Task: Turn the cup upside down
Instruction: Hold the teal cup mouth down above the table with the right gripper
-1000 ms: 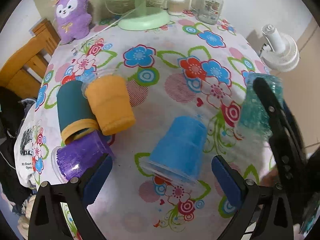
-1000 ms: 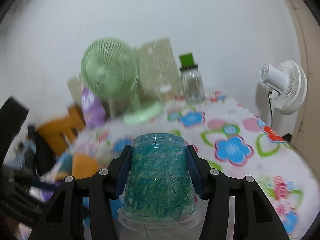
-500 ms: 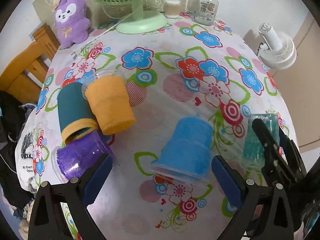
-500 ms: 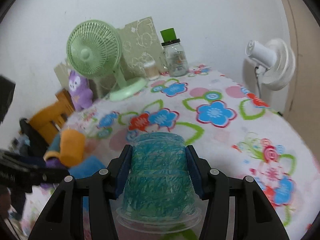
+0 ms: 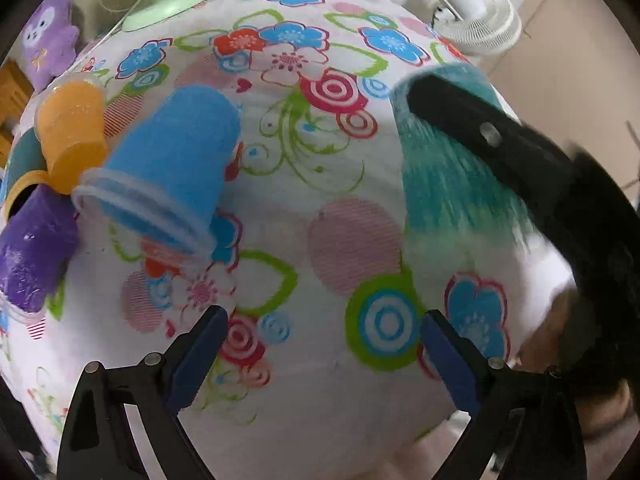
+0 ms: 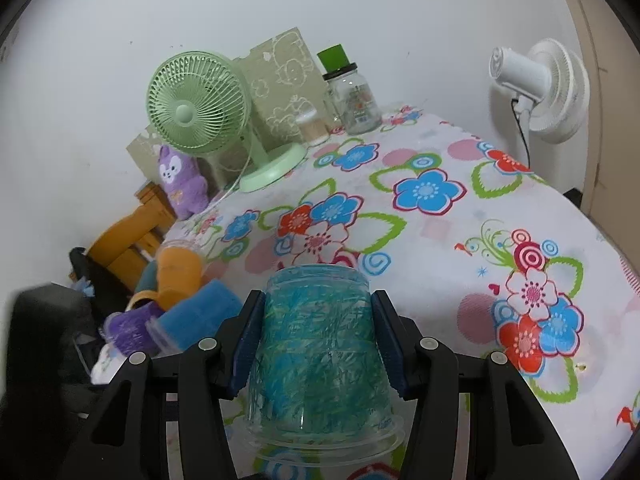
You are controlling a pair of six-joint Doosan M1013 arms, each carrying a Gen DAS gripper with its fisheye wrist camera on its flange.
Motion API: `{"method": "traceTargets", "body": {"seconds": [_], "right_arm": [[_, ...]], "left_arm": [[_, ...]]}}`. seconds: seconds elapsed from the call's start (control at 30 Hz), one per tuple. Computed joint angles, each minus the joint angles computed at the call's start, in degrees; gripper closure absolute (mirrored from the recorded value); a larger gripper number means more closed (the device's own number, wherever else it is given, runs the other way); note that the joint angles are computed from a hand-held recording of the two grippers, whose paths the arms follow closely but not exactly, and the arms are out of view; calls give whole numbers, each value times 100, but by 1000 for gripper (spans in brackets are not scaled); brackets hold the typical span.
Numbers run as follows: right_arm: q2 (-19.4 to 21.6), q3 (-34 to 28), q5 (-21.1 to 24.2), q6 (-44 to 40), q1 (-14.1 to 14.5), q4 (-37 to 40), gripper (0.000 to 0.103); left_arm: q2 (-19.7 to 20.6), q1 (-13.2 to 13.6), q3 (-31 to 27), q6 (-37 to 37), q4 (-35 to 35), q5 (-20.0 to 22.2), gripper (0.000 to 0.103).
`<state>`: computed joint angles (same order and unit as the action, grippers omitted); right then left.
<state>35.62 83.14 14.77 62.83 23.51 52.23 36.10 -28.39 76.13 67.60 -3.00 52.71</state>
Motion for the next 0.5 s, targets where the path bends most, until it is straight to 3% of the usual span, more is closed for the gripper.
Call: {"method": "traceTargets", "body": {"seconds": [0.37, 0.5], "right_arm": [[-144, 49, 300, 296, -46, -800, 47], [-286, 280, -220, -521, 58, -591, 47]], "left_arm": [[177, 59, -206, -1233, 916, 40, 6], [133, 69, -124, -1426, 989, 156, 6]]}}
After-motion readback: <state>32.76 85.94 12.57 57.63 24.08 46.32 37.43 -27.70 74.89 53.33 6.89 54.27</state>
